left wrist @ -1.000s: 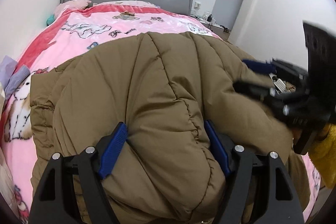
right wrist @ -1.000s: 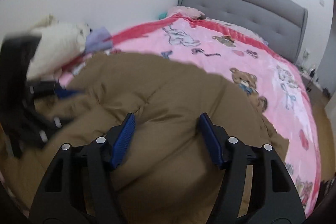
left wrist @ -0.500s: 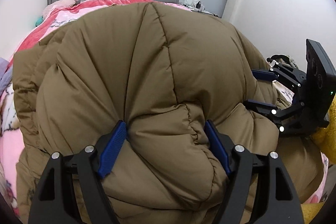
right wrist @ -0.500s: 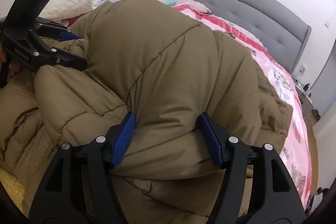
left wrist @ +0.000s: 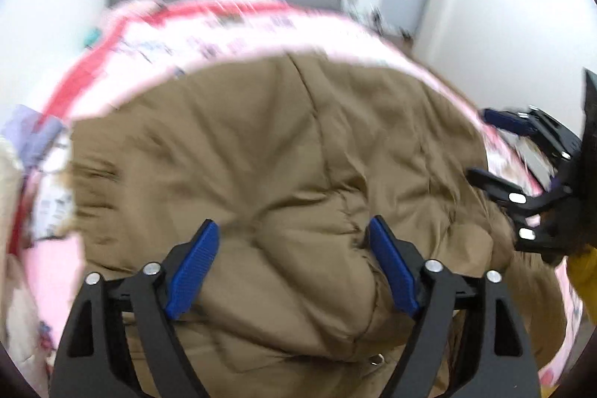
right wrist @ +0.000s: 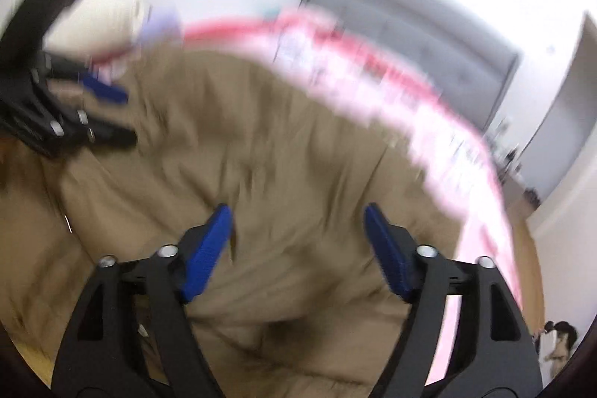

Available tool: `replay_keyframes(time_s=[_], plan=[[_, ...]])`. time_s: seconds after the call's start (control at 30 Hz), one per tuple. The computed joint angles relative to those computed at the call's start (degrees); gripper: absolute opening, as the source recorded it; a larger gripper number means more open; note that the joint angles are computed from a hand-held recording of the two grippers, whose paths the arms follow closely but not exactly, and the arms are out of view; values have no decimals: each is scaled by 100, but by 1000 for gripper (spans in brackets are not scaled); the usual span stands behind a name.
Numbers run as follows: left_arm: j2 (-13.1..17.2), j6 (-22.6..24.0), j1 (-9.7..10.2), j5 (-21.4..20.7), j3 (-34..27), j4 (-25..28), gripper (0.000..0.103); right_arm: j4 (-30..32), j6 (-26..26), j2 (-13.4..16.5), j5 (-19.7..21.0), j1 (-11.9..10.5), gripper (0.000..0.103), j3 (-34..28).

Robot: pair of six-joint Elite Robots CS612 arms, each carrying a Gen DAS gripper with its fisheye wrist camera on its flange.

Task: Fold large clothes
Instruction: 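Lower the folded hem onto the hood with both tools and release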

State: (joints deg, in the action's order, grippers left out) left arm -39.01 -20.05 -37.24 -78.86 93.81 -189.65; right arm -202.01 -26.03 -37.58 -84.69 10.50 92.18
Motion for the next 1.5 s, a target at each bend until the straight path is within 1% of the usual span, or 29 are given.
replay_keyframes(time_s=[0.03, 0.07, 0.13, 0.2, 0.23, 0.3, 0.33, 0.37, 0.4, 0.47, 0.53, 0.6, 0.73, 0.87, 0.93, 0.97, 1.0, 1.03, 1.1, 1.13, 1.2, 1.23, 1.27, 1.3, 1.33, 1.4, 1.43, 1.47, 1.5], plan=[[-27, -55, 2, 135, 41, -60, 87, -188, 73, -32, 120, -6, 84, 30], [-43, -100, 46, 91, 45, -16, 87, -136, 63, -78, 329, -23, 84, 26], [-15, -83, 169, -283, -26, 239, 87, 191, -156, -114, 563, -24, 84, -19], [35, 58, 233, -443, -69, 379, 88, 507, -410, -105, 675, -32, 84, -19], [73, 199, 254, -521, -75, 410, 88, 743, -684, -85, 575, -9, 84, -5], [125, 360, 266, -612, -105, 483, 90, 1049, -1032, -82, 384, 23, 84, 103], [154, 460, 273, -684, -125, 519, 91, 1174, -1130, -33, 179, 30, 84, 104], [175, 526, 261, -725, -145, 569, 91, 1181, -1111, 3, 91, 14, 83, 88], [204, 612, 244, -718, -166, 605, 91, 1081, -972, 73, -18, 3, 83, 93], [266, 683, 218, -630, -203, 573, 91, 951, -889, 180, -206, 32, 83, 33], [341, 589, 226, -635, -291, 584, 92, 904, -782, 249, -319, 44, 83, -8], [422, 519, 240, -613, -399, 673, 92, 1020, -690, 278, -370, 39, 84, -67], [485, 509, 229, -540, -528, 890, 92, 1415, -647, 291, -409, 15, 84, -194], [495, 490, 242, -552, -668, 1284, 92, 2185, -562, 239, -438, 15, 85, -410], [472, 445, 235, -503, -723, 1519, 93, 2366, -562, 200, -486, 30, 85, -441], [437, 441, 219, -413, -760, 1685, 93, 2325, -578, 163, -461, 32, 85, -401], [392, 402, 215, -386, -759, 1757, 93, 2262, -592, 112, -405, 21, 83, -337], [345, 371, 210, -360, -713, 1732, 93, 2160, -561, 43, -252, -7, 81, -244], [202, 443, 192, -253, -522, 1388, 93, 1770, -459, -120, 98, -86, 78, -23], [154, 530, 183, -176, -437, 1168, 93, 1373, -349, -203, 282, -131, 78, 110], [56, 855, 173, 58, -336, 659, 93, 789, -166, -315, 607, -211, 81, 237], [41, 1003, 170, 237, -373, 488, 93, 495, -74, -324, 653, -226, 84, 221], [53, 1086, 179, 338, -459, 373, 93, 234, 26, -296, 707, -246, 90, 121], [83, 1155, 212, 321, -591, 250, 93, 162, 94, -236, 721, -257, 91, -57], [105, 1197, 249, 206, -700, 259, 93, 248, 115, -155, 761, -267, 91, -281], [267, 1339, 364, -83, -1202, 604, 93, 478, 76, 42, 1005, -309, 91, -712], [384, 1383, 415, -179, -1491, 916, 93, 628, -16, 193, 1206, -334, 91, -975], [515, 1354, 460, -249, -1772, 1254, 93, 965, -135, 286, 1268, -333, 90, -1189], [658, 1228, 551, -560, -2085, 1746, 93, 1539, -332, 415, 1152, -317, 87, -1494]])
